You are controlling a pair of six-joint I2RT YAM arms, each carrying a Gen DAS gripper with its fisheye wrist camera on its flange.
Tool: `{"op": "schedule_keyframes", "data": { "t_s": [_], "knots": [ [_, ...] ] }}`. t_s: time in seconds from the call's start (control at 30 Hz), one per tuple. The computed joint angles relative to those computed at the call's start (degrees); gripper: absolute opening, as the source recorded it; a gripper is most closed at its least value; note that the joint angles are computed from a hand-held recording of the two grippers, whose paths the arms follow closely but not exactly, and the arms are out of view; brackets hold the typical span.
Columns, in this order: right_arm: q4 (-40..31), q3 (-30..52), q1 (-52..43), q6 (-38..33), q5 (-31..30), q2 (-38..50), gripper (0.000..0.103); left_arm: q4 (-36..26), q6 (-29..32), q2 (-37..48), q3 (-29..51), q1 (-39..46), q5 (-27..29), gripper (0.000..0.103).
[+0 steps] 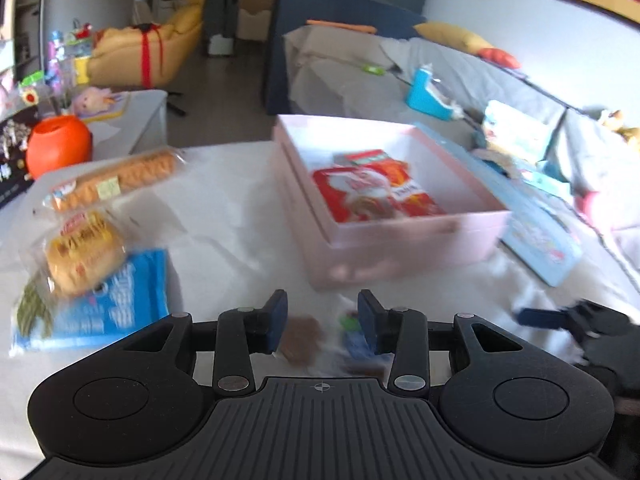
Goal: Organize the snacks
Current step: 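Lower the left gripper onto the brown lollipop and close on its wrapper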
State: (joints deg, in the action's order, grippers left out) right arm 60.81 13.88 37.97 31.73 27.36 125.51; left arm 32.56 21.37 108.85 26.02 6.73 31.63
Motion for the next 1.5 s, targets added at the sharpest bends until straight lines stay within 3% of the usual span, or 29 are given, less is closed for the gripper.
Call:
{"op": "schedule_keyframes", "data": {
  "t_s": [0.1,0.2,0.4,0.6,0.77,0.97,1.2,1.27,1.5],
  "knots": [
    [0.1,0.04,-0.06,-0.05,-0.07,0.09,0.103,-1.17,1.44,3.41,3.07,-2.13,-4.23,0.043],
    [0.11,0.06,-0.06,-0.05,-0.05,0.15,0.103,-2.82,4.55,4.61,3.28,-2.04,-4.82,0.043],
    [0.11,0.06,-0.07,-0.08,-0.03,0.18,0.103,-3.0,11.22,2.53,-0.12,1.11,-3.71,0.044],
    [-0.01,0.19,-0.16,-0.23,-0.01,0.34,0.103,-4.4,13.67,2.82,-0.39,6.69,-0.31,0.048],
    [-0.33,0.45,-0.33,-0.55,-0.11,0.4,0.103,1.29,13.9,2.55,-2.54,7.99,-3.92,0.048],
    [0.44,0.25,-2.52,-3.43,-2.94,0.22,0.103,-0.97,11.44,2.21,-0.92,11.68,-4.2,0.044],
    [0.62,0.29,-2.21,-3.26,-2.5,0.37,0.103,-22.05,9.98,-1.04,5.24,17.41,5.63,0.044],
    [0.73,0.23,-2.12,-3.18,-2.4,0.42,0.103,-25.24,7.55,-0.26,6.79,17.1,7.83,0.044],
    [0.84,0.21,-2.19,-3.24,-2.46,0.48,0.103,-20.16,-3.65,4.72,9.06,9.99,7.01,0.044]
  ]
}}
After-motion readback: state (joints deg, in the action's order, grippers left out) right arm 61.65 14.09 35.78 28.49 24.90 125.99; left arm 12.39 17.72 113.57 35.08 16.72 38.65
